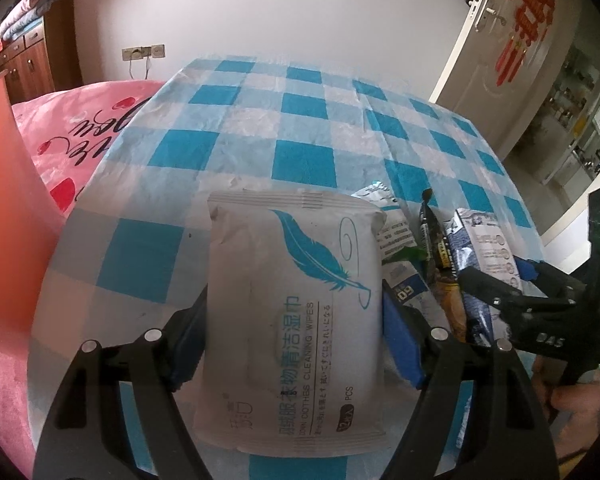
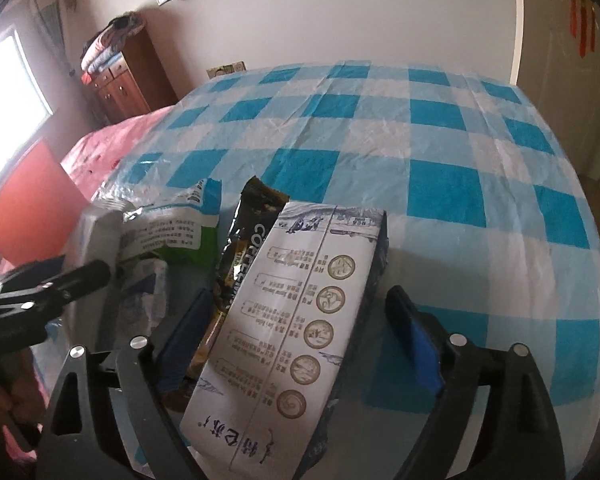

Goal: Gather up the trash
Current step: 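Grasp the white wet-wipes pack with left tool while right tool grasps white carton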

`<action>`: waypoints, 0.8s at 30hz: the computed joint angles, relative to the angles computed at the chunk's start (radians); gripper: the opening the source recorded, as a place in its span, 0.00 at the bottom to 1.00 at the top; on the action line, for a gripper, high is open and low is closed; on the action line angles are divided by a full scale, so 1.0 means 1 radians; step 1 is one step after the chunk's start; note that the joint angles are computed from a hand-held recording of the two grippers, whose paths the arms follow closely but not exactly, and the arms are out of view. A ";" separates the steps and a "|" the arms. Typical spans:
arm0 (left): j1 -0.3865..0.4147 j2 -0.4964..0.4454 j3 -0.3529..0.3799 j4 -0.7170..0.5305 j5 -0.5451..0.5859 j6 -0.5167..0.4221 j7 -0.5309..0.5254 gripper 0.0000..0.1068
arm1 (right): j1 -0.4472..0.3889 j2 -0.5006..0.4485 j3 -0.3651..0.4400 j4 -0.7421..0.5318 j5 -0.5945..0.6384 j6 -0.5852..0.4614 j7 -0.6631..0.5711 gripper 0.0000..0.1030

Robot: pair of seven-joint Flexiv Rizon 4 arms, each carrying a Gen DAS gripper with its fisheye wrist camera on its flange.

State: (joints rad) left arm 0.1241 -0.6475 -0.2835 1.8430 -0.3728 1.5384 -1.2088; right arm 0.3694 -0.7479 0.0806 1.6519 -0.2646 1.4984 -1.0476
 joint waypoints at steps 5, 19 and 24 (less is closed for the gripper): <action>0.056 0.003 -0.067 0.022 -0.005 0.025 0.025 0.72 | 0.009 -0.001 -0.014 0.001 -0.008 0.009 -0.001 0.71; 0.303 -0.035 -0.339 0.097 0.073 0.123 0.085 0.72 | 0.043 -0.014 -0.064 0.007 0.005 0.099 0.059 0.64; 0.395 -0.067 -0.431 0.113 0.156 0.154 0.071 0.72 | 0.020 -0.024 -0.033 -0.005 0.035 0.126 0.091 0.63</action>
State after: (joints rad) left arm 0.5187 -0.7141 -0.7144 1.9558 -0.2172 1.6924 -1.1374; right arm 0.3894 -0.7722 0.0479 1.6472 -0.2297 1.6244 -0.9563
